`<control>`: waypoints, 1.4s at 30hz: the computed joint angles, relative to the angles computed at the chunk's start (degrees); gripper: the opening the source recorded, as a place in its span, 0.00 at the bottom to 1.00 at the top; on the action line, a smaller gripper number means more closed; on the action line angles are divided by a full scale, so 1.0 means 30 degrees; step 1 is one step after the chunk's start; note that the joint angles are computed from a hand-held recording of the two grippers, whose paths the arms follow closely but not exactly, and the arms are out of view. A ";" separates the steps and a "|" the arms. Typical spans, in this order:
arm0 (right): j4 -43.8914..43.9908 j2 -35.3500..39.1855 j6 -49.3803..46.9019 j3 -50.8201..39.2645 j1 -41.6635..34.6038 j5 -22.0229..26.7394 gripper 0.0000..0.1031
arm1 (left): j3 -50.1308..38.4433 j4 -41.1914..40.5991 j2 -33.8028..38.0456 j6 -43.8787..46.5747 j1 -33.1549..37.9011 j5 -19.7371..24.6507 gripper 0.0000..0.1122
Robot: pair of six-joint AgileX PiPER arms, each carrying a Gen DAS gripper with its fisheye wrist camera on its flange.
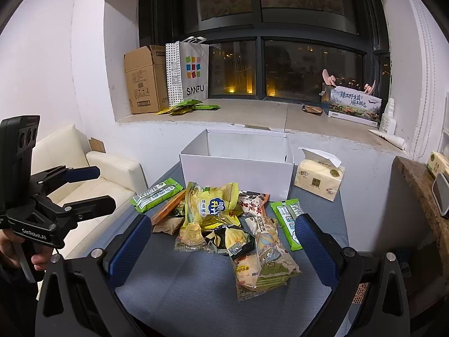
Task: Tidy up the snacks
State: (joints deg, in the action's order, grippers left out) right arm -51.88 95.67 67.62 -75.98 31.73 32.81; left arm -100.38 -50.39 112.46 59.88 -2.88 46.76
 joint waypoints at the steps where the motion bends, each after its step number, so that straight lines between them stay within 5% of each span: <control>1: -0.0036 -0.0001 0.0049 0.0020 -0.0001 -0.0016 1.00 | -0.0019 0.0021 0.0007 -0.0030 -0.0001 -0.0010 0.92; 42: 0.0301 -0.0120 -0.0261 0.0155 -0.0036 -0.0160 1.00 | -0.0021 0.0104 0.0091 0.0114 0.0051 -0.0026 0.92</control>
